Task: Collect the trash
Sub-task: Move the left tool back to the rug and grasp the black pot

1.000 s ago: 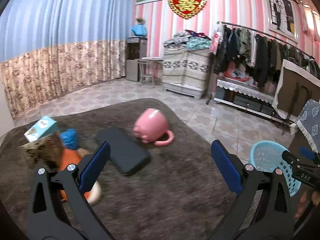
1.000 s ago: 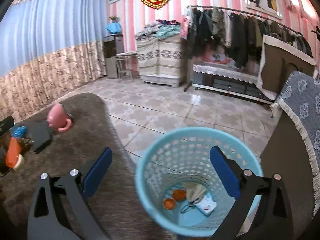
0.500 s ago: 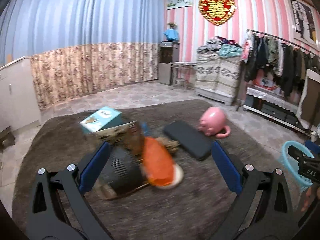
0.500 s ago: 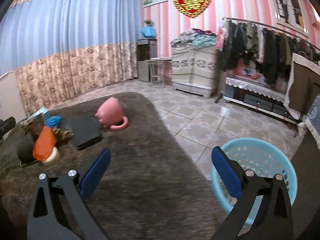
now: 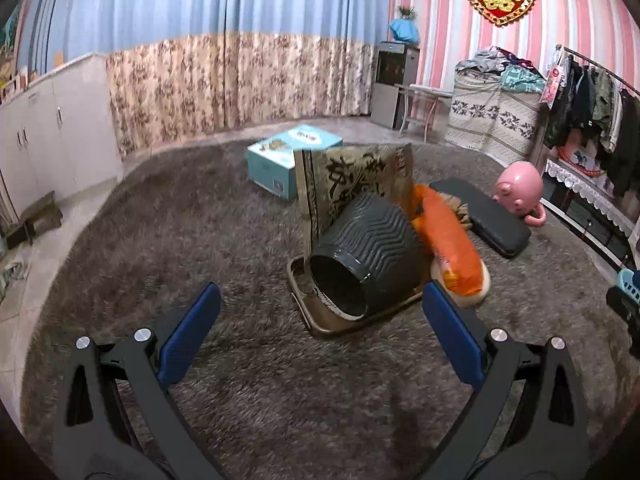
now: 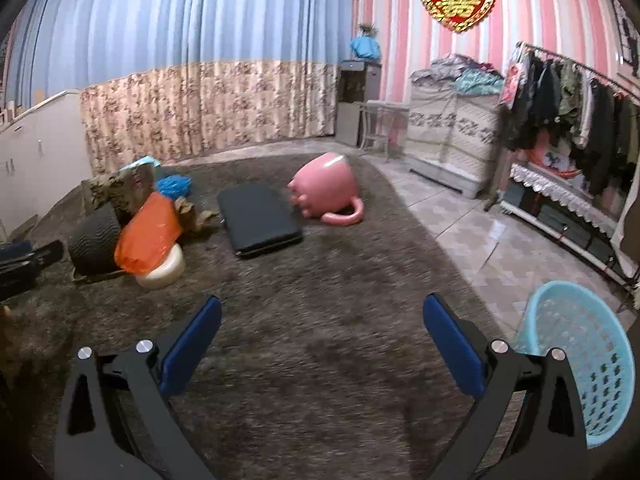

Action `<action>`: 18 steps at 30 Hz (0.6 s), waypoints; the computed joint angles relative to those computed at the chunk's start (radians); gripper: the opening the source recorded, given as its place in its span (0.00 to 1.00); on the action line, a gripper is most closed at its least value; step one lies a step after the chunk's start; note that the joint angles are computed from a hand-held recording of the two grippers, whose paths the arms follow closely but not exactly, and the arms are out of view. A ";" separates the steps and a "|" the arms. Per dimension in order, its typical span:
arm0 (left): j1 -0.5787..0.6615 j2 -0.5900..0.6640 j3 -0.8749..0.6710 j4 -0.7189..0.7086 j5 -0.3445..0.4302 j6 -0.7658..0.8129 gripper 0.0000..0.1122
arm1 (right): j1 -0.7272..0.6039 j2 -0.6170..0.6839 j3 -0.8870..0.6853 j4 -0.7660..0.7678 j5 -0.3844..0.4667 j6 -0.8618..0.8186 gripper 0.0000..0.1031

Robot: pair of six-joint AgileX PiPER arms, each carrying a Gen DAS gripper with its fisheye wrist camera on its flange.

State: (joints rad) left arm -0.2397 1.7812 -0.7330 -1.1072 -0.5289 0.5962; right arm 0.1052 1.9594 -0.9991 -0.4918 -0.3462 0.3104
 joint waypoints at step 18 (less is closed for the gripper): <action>0.058 0.222 -0.357 -0.433 0.191 0.534 0.79 | 0.011 0.091 -0.107 -0.272 0.076 0.320 0.96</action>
